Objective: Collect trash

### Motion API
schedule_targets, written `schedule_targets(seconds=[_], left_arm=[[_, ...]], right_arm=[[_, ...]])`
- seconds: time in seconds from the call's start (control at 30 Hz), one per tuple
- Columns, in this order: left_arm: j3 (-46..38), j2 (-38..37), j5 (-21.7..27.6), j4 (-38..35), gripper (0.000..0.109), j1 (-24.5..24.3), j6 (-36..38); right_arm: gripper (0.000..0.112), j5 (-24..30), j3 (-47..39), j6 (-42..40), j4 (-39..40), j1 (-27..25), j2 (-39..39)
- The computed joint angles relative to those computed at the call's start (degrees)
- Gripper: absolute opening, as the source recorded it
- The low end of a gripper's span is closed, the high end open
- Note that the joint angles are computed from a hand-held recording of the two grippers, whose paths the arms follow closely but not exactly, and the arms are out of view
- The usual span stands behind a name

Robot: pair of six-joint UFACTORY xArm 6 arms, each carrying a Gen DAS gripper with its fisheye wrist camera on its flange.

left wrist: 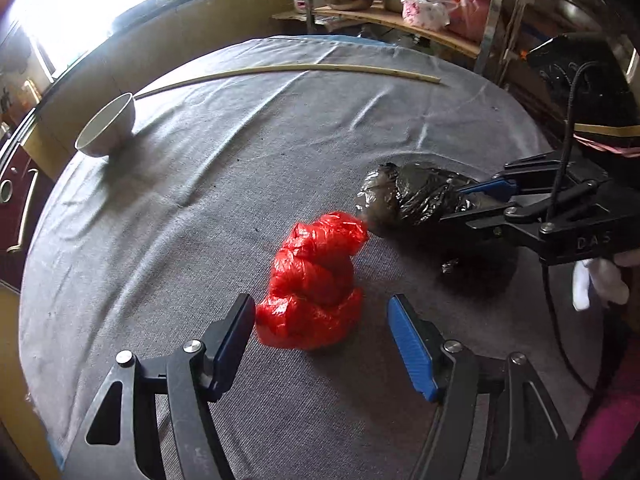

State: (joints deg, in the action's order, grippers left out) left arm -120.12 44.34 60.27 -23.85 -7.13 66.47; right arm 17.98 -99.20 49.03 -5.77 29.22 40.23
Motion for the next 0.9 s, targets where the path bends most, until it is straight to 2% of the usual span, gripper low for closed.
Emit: schedule_targets(seconds=[0.1, 0.2, 0.37, 0.4, 0.5, 0.67, 0.8, 0.9], left_arm=[[0.5, -0.4, -2.7, 1.3, 0.070, -0.7, -2.5], [-3.0, 1.8, -2.3, 3.3, 0.070, -1.4, -6.4], [-3.7, 3.3, -5.3, 7.7, 0.070, -2.6, -12.6], [-3.9, 3.5, -5.6, 8.1, 0.068, -2.7, -13.7], [-3.1, 3.2, -6.6, 8.8, 0.049, -2.9, -16.1], [3.8, -0.3, -12.8, 9.4, 0.047, -3.4, -19.1], [12.5, -5.3, -20.1, 11.0, 0.046, -4.3, -20.8], [15.9, -7.6, -22.4, 11.4, 0.046, -4.7, -21.8]], right_arm=[[0.042, -0.6, 1.4, 0.5, -0.1, -0.1, -0.8], [0.042, -0.5, 2.5, 1.8, -1.7, -0.4, -1.7], [0.042, -0.3, 3.0, 1.1, -1.2, -0.6, -2.1], [0.042, -0.3, 2.9, 0.2, -0.4, -0.6, -2.0], [0.042, -0.6, 2.7, -1.8, 1.4, -0.5, -1.6], [0.042, -2.1, 3.7, 0.0, -1.1, -0.4, -1.9], [0.041, -4.5, 6.2, 2.8, -4.3, -0.5, -3.5], [0.041, -5.2, 8.1, 5.9, -8.0, -0.6, -5.2]])
